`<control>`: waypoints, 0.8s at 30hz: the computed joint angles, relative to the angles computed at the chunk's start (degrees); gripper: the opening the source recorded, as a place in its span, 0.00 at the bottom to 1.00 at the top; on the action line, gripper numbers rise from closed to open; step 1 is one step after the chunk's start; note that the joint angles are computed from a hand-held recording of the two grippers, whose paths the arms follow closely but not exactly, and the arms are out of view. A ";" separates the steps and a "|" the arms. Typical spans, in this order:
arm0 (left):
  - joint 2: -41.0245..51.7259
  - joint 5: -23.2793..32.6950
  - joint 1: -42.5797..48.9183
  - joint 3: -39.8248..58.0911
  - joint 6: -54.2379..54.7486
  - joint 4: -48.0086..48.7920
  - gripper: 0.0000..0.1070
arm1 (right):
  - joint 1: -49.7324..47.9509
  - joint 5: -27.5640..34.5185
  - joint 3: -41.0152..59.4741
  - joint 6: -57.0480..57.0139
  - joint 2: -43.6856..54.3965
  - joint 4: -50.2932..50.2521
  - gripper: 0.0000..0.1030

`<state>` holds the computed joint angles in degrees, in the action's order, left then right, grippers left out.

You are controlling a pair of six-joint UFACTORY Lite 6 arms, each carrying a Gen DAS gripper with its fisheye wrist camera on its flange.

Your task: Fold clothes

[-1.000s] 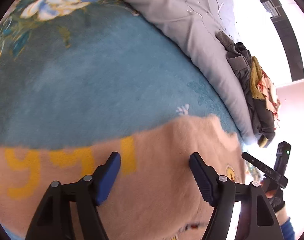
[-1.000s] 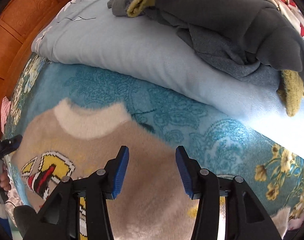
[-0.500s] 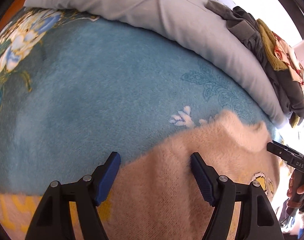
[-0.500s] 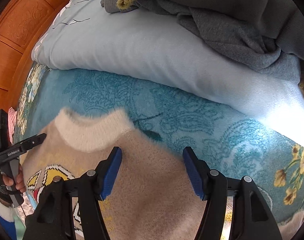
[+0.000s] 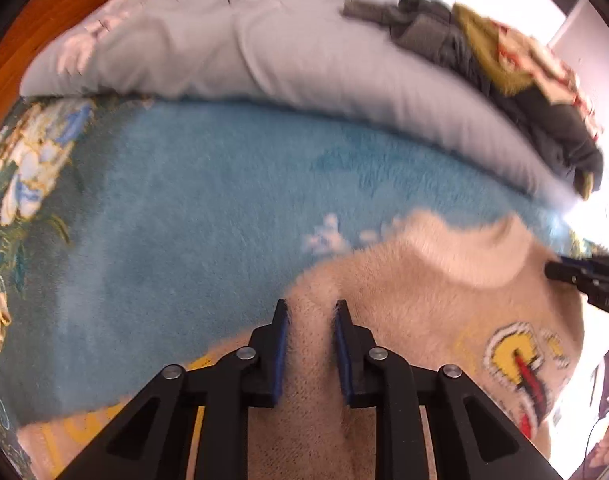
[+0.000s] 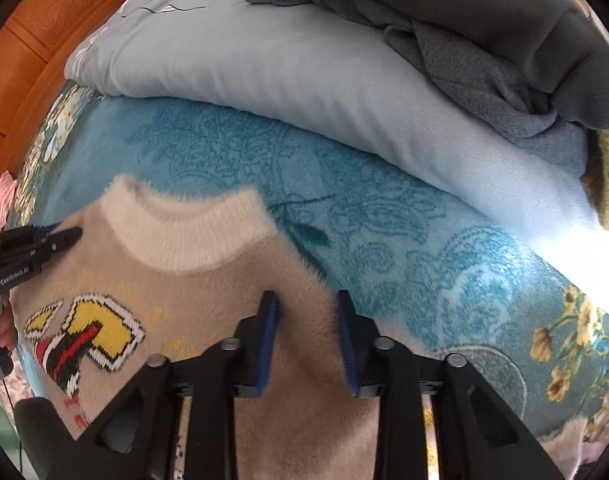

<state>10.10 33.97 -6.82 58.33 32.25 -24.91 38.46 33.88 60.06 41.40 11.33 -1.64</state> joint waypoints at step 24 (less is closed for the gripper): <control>-16.08 9.71 36.95 -5.37 -9.63 -9.90 0.58 | 7.67 3.52 -7.86 32.37 -16.82 -22.11 0.02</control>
